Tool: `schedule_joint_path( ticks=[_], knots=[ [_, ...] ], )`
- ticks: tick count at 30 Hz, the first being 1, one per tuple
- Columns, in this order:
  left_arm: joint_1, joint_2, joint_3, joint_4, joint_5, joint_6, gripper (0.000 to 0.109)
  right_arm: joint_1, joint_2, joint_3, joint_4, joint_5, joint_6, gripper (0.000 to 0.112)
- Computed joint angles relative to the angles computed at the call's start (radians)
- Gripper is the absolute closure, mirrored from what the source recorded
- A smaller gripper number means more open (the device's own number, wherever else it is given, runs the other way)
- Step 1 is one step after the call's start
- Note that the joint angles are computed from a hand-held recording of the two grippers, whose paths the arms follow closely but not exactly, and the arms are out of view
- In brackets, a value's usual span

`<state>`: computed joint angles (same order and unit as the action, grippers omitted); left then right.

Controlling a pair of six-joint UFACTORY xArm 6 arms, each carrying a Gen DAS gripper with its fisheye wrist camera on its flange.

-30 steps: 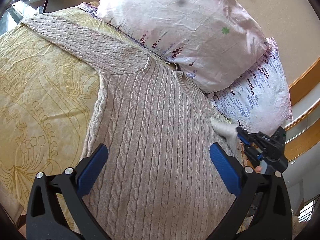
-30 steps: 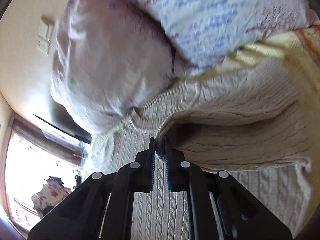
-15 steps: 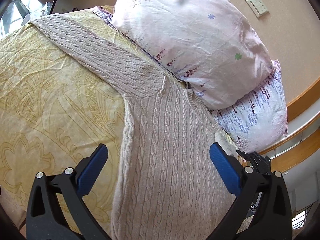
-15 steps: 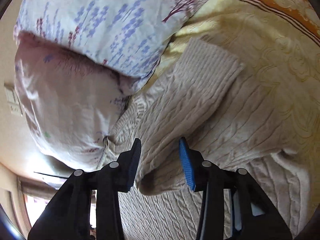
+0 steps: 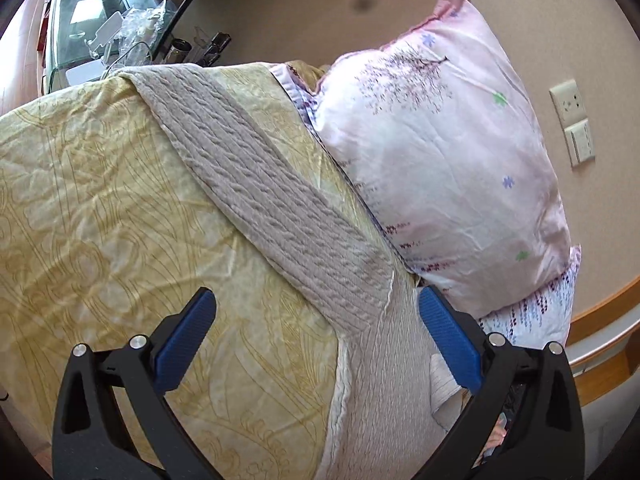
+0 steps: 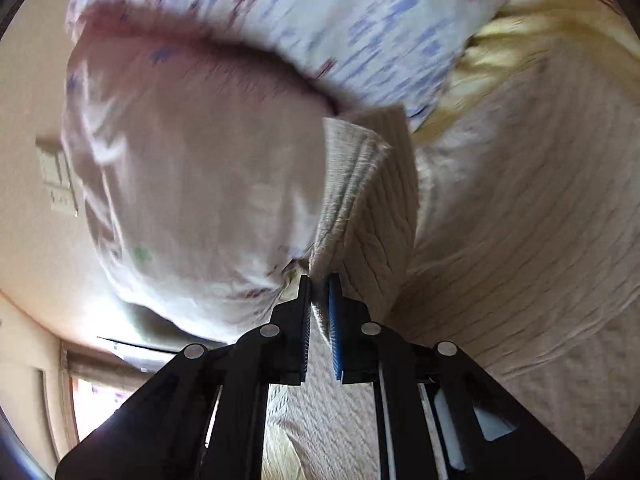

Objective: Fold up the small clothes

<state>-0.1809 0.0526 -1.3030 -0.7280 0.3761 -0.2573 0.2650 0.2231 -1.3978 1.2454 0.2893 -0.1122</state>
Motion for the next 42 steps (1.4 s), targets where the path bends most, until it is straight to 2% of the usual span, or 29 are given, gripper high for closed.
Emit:
schedule_joint_path(
  ticks=[3,5,7,12,18,20,22,24,27,28,30,31,32,34,38,42],
  knots=[
    [0.039,0.028,-0.033,-0.064,0.012,0.034,0.015,0.053,0.112,-0.124,-0.222,0.064,0.131,0.103],
    [0.062,0.049,-0.055,-0.071,0.027,0.031,0.023,0.078,0.179,-0.191,-0.382,0.107,0.242,0.103],
    [0.078,0.068,-0.075,-0.074,0.039,0.028,0.026,0.091,0.234,-0.245,-0.433,0.16,0.286,0.108],
    [0.107,0.106,-0.112,-0.058,0.062,0.013,0.027,0.12,0.265,-0.286,-0.596,0.25,0.384,0.108],
    [0.136,0.171,-0.176,-0.088,0.085,-0.01,0.027,0.151,0.203,-0.217,-0.55,0.254,0.329,0.103],
    [0.146,0.198,-0.199,-0.108,0.09,-0.03,0.028,0.15,0.135,-0.138,-0.547,0.24,0.31,0.09],
    [0.157,0.221,-0.217,-0.122,0.098,-0.071,0.034,0.152,0.081,-0.079,-0.54,0.228,0.302,0.089],
    [0.163,0.232,-0.213,-0.186,0.069,-0.077,0.041,0.154,0.042,-0.038,-0.543,0.209,0.31,0.089],
    [0.177,0.252,-0.228,-0.173,0.043,-0.137,0.049,0.151,-0.024,0.032,-0.553,0.171,0.325,0.089],
    [0.182,0.261,-0.239,-0.16,0.043,-0.156,0.054,0.149,-0.055,0.065,-0.553,0.156,0.33,0.089],
    [0.189,0.29,-0.271,-0.182,0.046,-0.146,0.073,0.148,-0.101,0.116,-0.545,0.129,0.33,0.088],
    [0.19,0.304,-0.289,-0.199,0.052,-0.125,0.093,0.144,-0.128,0.145,-0.552,0.121,0.33,0.084],
    [0.187,0.313,-0.303,-0.203,0.053,-0.115,0.102,0.137,-0.153,0.17,-0.561,0.121,0.328,0.081],
    [0.163,0.31,-0.311,-0.221,0.018,-0.084,0.102,0.115,-0.201,0.217,-0.561,0.129,0.302,0.081],
    [0.079,0.303,-0.365,-0.337,-0.054,0.074,0.102,0.053,-0.278,0.286,-0.508,0.161,0.215,0.081],
    [-0.04,0.336,-0.49,-0.401,-0.066,0.202,0.102,-0.016,-0.328,0.334,-0.432,0.186,0.118,0.08]
  ],
)
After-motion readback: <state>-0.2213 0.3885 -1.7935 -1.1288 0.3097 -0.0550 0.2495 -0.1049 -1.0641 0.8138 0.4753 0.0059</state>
